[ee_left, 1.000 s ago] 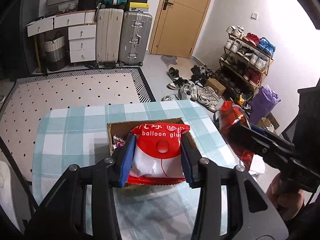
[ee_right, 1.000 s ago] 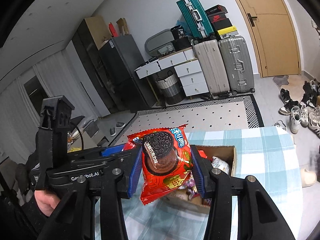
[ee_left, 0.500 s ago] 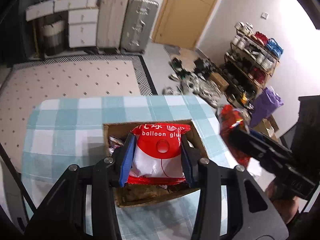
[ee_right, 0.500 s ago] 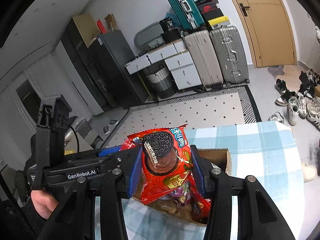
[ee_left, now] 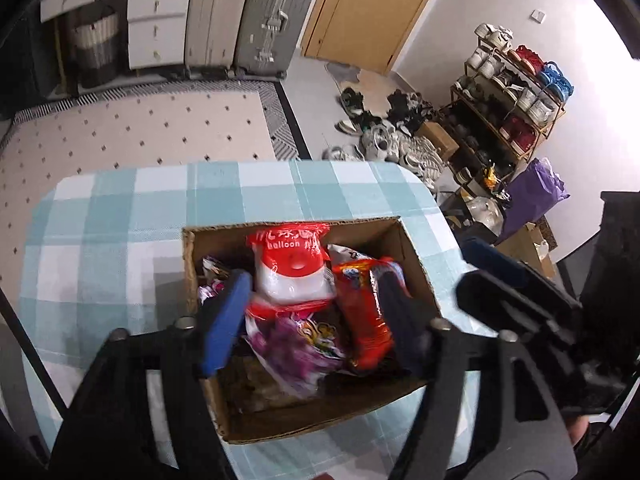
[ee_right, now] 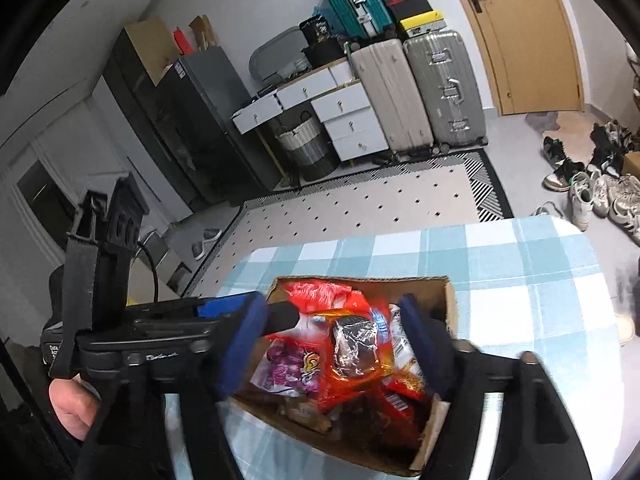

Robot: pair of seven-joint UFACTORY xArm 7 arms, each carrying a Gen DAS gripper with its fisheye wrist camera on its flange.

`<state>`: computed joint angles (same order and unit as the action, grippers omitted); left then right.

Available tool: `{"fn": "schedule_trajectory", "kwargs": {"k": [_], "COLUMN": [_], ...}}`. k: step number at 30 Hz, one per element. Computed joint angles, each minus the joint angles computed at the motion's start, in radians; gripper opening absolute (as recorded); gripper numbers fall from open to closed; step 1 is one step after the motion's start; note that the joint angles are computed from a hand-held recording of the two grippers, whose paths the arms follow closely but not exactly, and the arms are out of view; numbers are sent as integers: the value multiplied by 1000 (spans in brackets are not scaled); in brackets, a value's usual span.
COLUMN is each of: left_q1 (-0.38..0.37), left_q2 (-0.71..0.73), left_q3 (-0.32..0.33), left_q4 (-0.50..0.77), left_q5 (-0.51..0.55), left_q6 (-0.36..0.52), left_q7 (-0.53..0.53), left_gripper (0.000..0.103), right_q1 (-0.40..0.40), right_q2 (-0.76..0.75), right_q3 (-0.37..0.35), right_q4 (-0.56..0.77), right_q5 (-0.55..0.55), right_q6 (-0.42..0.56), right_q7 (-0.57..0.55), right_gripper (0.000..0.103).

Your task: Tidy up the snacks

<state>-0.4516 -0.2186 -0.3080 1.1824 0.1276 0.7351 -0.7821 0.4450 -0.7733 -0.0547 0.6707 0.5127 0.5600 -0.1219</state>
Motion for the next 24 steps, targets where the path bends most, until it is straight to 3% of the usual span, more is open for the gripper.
{"fn": "schedule_trajectory", "kwargs": {"k": [7, 10, 15, 19, 24], "left_q1": [16, 28, 44, 57, 72], "left_q2": [-62, -91, -149, -204, -273], "left_q3": [-45, -67, -112, -158, -203], "left_q4": [-4, -4, 6, 8, 12], "left_q5": [114, 148, 202, 244, 242], "left_q6": [31, 44, 102, 157, 221], "left_q7": [-85, -120, -154, -176, -209], "left_gripper": [79, 79, 82, 85, 86], "right_q1": [-16, -14, -21, -14, -13], "right_q2": [-84, -131, -228, -310, -415], "right_q3": [9, 11, 32, 34, 56], "right_q4": [-25, -30, -52, -65, -84], "right_q5": [-33, -40, -80, -89, -112], "right_q6": [-9, 3, 9, 49, 91], "right_q7": [0, 20, 42, 85, 119], "right_gripper": [76, 85, 87, 94, 98]}}
